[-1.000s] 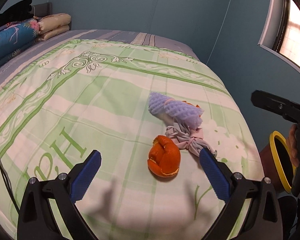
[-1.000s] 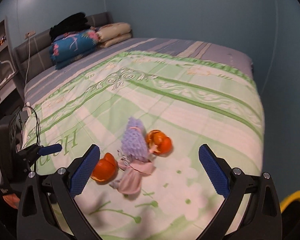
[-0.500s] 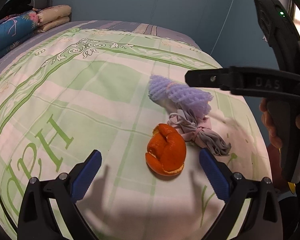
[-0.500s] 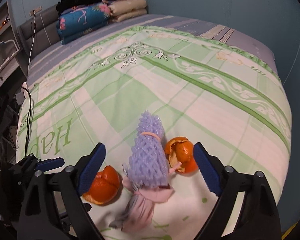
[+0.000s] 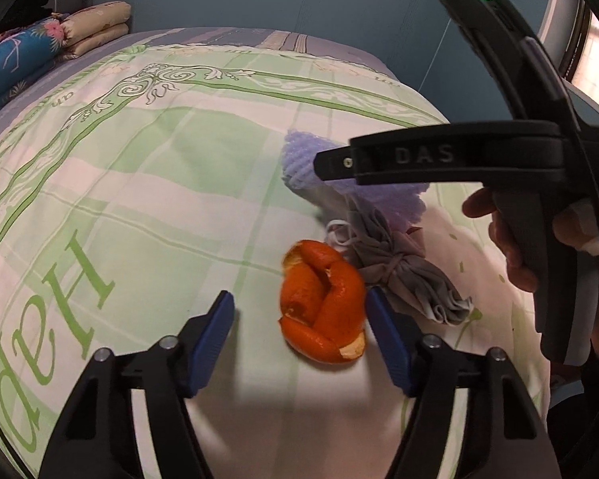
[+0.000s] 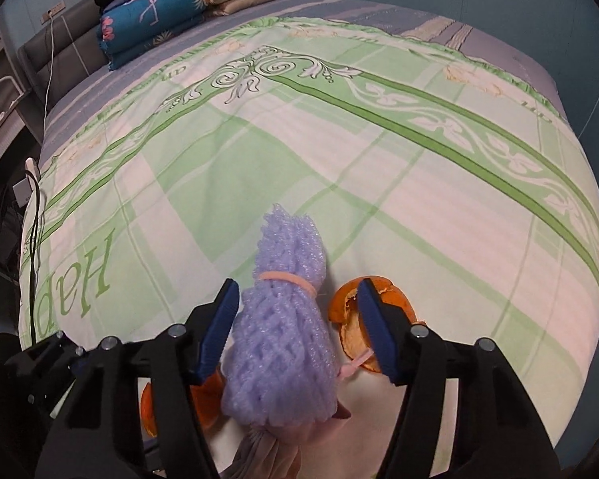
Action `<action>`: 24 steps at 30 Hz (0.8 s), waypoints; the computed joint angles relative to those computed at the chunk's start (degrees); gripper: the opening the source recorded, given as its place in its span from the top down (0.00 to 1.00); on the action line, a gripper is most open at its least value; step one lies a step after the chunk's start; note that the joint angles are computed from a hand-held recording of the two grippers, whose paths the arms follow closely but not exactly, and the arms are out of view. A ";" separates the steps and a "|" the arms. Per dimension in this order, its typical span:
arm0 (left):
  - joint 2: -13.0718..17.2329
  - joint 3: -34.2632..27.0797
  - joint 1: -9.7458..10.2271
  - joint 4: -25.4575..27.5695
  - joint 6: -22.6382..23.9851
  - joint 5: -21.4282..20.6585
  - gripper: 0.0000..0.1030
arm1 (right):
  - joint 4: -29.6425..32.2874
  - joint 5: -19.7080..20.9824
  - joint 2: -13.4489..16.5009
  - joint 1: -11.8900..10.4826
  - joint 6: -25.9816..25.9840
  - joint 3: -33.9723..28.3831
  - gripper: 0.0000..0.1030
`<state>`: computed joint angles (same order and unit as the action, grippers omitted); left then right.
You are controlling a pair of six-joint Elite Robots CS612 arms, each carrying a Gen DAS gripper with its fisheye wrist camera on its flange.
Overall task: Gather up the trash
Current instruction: 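Grasp the orange peel with the left tool while the right tool grasps the purple foam net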
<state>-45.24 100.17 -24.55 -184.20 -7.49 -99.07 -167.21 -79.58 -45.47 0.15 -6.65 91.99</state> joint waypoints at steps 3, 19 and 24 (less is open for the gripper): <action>0.09 -0.15 -0.30 0.38 1.00 -0.39 0.52 | 0.78 0.85 0.31 -0.26 0.20 -0.41 0.45; -0.60 0.15 0.29 1.39 2.37 -2.75 0.70 | -0.56 3.66 0.02 -1.79 4.19 0.58 0.71; -1.31 0.66 0.34 1.03 2.63 -3.03 0.70 | -2.86 2.73 -0.87 -2.85 5.25 2.31 0.71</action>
<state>-46.55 100.83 -24.20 -183.17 -4.86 -102.09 -170.06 -76.85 -46.35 -2.70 -1.40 94.30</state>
